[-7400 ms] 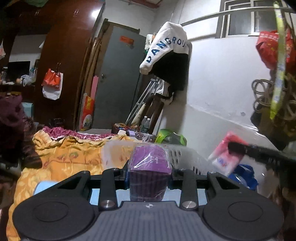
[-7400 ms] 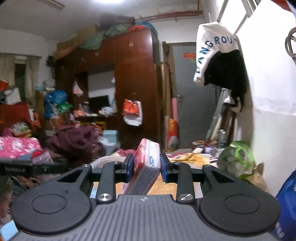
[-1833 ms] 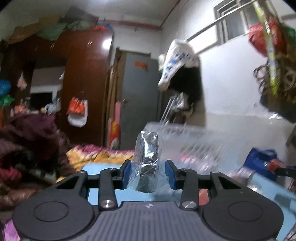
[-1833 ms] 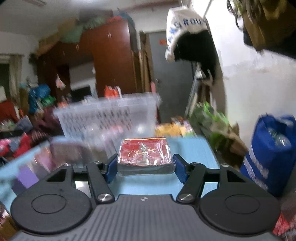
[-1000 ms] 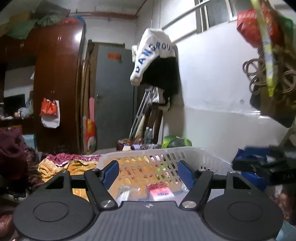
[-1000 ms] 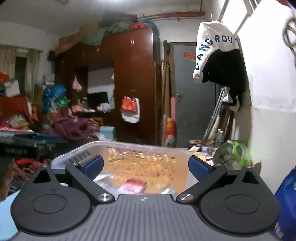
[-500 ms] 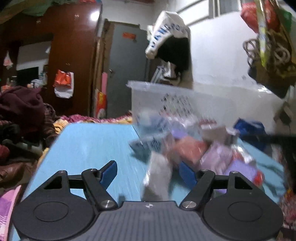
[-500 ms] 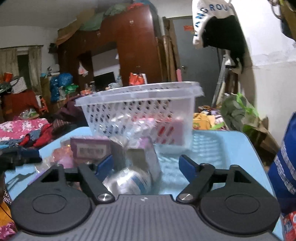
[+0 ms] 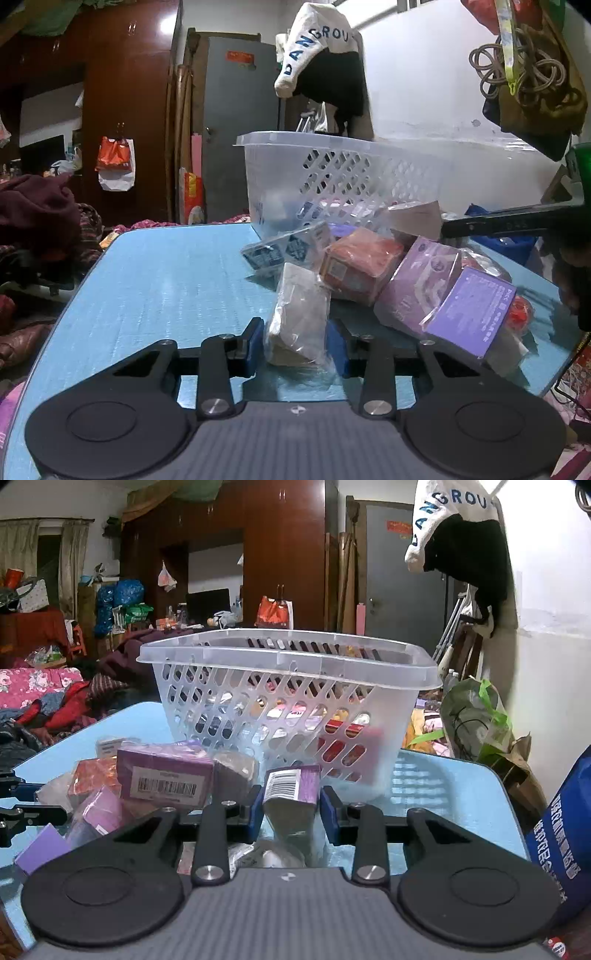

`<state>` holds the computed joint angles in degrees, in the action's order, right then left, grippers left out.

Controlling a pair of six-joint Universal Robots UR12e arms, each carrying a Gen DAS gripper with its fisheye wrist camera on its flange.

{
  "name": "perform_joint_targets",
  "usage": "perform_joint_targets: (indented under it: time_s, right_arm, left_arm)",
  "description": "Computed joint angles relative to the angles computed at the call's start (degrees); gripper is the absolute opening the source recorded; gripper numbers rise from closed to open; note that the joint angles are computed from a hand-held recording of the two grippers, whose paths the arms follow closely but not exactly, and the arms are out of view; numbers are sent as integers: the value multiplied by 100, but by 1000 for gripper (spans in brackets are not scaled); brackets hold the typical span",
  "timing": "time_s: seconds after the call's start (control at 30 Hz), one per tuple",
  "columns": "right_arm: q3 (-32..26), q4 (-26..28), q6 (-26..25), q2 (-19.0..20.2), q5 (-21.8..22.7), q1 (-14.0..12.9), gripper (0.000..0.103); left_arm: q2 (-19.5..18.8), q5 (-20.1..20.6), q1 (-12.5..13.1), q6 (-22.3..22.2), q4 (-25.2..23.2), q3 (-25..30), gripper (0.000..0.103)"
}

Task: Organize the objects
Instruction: 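Grasp a small boxed packet with the right tool while the left tool grasps a clear packet, then drop both packets into the white basket by opening both tools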

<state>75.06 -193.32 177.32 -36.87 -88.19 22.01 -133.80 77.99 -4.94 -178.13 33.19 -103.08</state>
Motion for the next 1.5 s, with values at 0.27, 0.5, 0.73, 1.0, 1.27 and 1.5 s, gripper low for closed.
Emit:
perform_joint_targets:
  time_s: [0.27, 0.5, 0.73, 1.0, 1.27, 1.5]
  right_arm:
    - [145, -443, 309, -33, -105, -61, 36]
    - [375, -896, 456, -111, -276, -96, 36]
    - [501, -1205, 632, -157, -374, -148, 36]
    - [528, -1270, 741, -146, -320, -162, 36]
    - [301, -1617, 739, -167, -140, -209, 36]
    - [-995, -819, 203, 213, 266, -133, 36]
  left_arm:
    - [-43, 131, 37, -265, 576, -75, 41]
    - [-68, 331, 46, -565, 1042, -91, 41]
    - [-60, 451, 40, -650, 1166, -65, 41]
    - [-66, 304, 64, -698, 1235, -28, 41]
    - [46, -289, 146, -432, 1101, 459, 41]
    - [-158, -526, 8, -356, -195, 1786, 41]
